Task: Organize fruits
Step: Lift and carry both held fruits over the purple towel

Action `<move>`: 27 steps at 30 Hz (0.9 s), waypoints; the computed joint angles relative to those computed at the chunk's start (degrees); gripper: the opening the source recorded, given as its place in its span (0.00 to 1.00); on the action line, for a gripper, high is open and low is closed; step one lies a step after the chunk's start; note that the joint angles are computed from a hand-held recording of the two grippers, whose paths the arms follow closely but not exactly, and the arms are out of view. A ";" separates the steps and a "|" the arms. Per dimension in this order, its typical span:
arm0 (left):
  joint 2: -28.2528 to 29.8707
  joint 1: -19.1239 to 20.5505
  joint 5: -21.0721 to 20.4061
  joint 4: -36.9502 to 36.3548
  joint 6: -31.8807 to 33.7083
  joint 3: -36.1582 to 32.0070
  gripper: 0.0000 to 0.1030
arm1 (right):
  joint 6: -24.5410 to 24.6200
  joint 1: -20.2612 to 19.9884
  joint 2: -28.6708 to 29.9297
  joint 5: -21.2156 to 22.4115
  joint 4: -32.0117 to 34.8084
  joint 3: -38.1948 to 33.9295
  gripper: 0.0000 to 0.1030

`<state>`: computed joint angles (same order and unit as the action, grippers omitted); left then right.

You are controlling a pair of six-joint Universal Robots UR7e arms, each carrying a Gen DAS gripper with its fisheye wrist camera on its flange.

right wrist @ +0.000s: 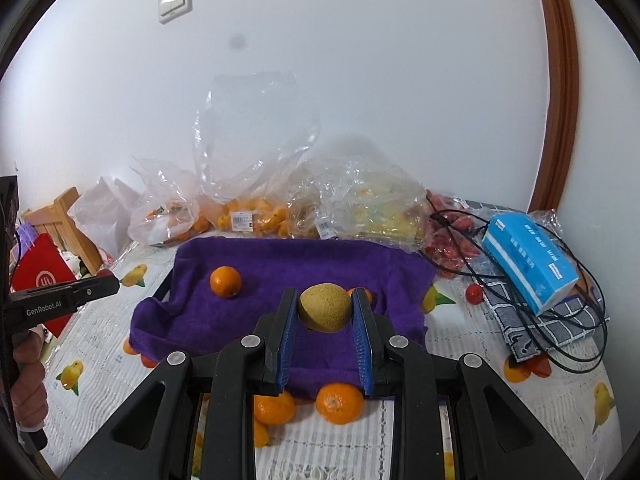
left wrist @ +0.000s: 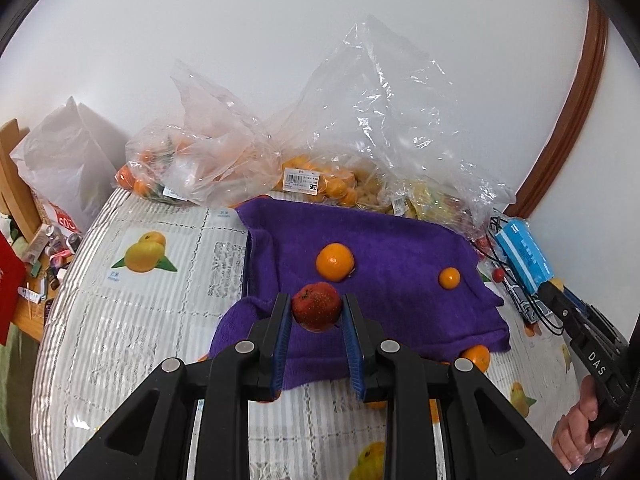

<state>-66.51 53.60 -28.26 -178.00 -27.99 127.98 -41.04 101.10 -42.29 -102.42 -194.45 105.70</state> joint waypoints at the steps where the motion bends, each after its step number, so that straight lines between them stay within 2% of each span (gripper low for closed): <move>1: 0.31 0.41 -0.30 -0.11 0.43 -0.51 0.23 | 0.02 -0.07 0.42 -0.12 0.17 -0.55 0.26; 20: 6.81 7.83 -5.44 -0.75 5.15 -9.27 0.23 | 0.63 -1.90 8.85 -1.17 6.64 -11.61 0.26; 27: 9.25 10.64 -7.42 0.55 5.50 -11.90 0.23 | 0.11 -2.81 12.11 -3.11 9.24 -15.28 0.26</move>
